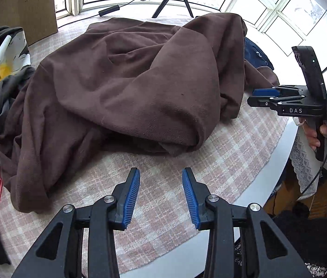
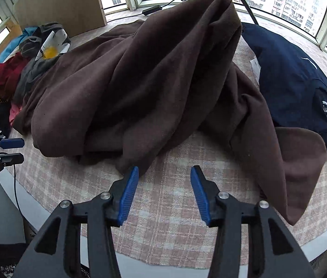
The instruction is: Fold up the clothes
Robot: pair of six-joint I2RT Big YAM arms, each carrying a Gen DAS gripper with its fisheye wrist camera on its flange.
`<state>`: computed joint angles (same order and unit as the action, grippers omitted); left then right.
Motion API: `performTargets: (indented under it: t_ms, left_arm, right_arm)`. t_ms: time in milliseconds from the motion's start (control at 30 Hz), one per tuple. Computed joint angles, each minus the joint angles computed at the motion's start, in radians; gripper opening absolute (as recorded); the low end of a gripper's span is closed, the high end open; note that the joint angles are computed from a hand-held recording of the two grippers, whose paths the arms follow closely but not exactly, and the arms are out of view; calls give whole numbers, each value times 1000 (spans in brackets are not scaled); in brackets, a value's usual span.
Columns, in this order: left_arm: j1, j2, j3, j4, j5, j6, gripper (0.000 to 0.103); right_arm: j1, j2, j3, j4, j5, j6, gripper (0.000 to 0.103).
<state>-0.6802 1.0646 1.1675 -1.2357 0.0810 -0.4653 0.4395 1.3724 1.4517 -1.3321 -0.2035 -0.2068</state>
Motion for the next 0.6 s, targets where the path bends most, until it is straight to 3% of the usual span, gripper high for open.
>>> performTargets:
  t_ms: [100,167,200,233,300,467,600]
  left_arm:
    - [8,117,39,46,49,-12,40]
    - [5,173,76,31,10,-18,22]
    - [16,174,90,27,21,-30,15]
    - [29,175,103,24,34,-43,11]
    - [52,117,117,17,24,-60,11]
    - [89,-46,254,-230,-145,-55,9]
    - [166,-9,431,-365,-233,44,10]
  right_arm:
    - [31,38,-16,54,1,-10,46]
    - [46,49,-27,95,-13,-44,42]
    - [48,53,-24,97,-16,-68,30]
    - [43,57,-9,76,-36,-101,6]
    - [3,43,23,39,-125,-143,6]
    - [-172,-18,174,-115,-449,-207,5]
    - [-233,-1,338,-205,-637,-203,5]
